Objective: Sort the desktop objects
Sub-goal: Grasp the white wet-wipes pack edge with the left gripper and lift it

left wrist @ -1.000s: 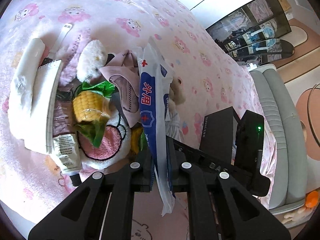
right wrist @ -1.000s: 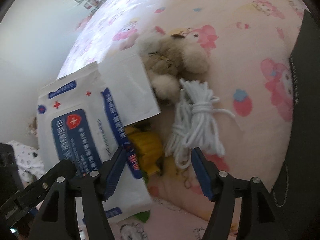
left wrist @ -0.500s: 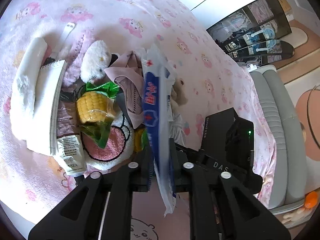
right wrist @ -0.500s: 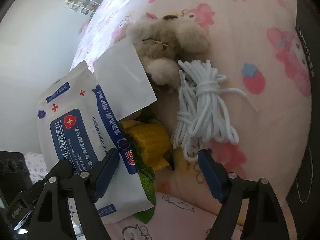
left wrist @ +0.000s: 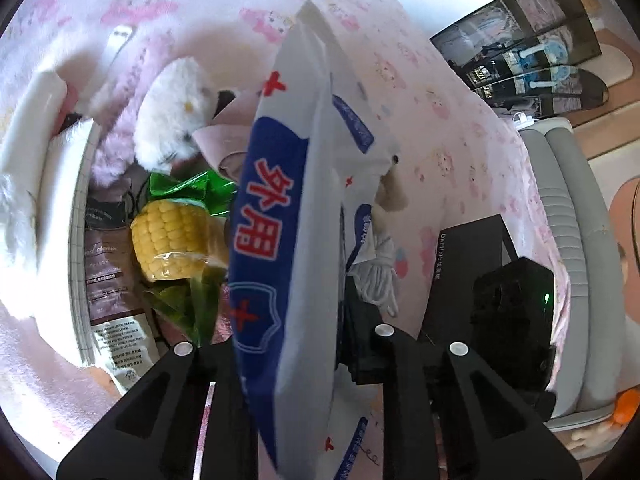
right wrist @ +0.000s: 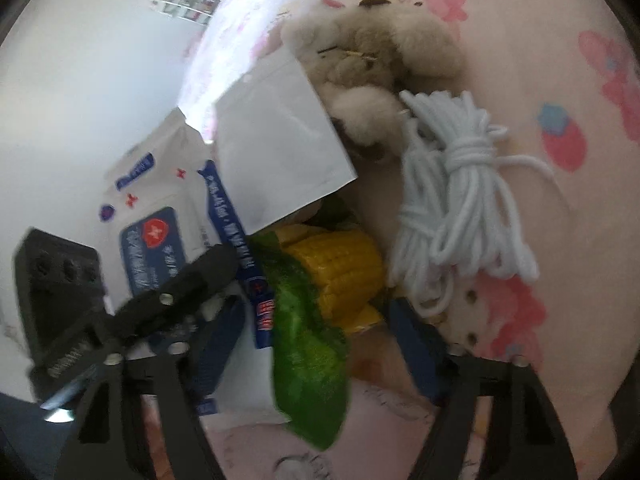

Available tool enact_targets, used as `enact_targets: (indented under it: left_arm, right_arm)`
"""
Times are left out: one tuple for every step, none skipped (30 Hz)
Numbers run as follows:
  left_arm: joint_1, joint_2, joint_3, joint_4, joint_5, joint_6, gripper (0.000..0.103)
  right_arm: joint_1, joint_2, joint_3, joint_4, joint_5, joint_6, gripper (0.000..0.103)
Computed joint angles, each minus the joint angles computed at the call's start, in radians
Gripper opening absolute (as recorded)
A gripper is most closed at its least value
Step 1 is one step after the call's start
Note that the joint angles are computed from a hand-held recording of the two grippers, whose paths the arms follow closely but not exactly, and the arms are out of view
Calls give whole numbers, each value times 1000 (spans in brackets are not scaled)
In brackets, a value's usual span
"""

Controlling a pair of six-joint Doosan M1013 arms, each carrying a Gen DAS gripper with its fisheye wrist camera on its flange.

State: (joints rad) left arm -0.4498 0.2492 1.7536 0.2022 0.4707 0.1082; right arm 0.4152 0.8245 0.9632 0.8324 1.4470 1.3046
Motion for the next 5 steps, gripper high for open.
enact_targets:
  left_arm:
    - [-9, 3, -14, 28, 28, -10, 17]
    - [-15, 6, -23, 41, 47, -15, 17]
    - [-18, 7, -30, 48, 59, -18, 17]
    - [-25, 8, -39, 64, 72, -25, 17]
    - [-30, 7, -45, 79, 80, -32, 17]
  right_arm:
    - [-3, 0, -1, 12, 7, -3, 59]
    - [-4, -5, 0, 11, 3, -17, 56]
    - [-5, -11, 4, 11, -2, -32, 51]
    - [-7, -18, 8, 10, -6, -44, 49]
    - [-10, -28, 14, 7, -15, -53, 48]
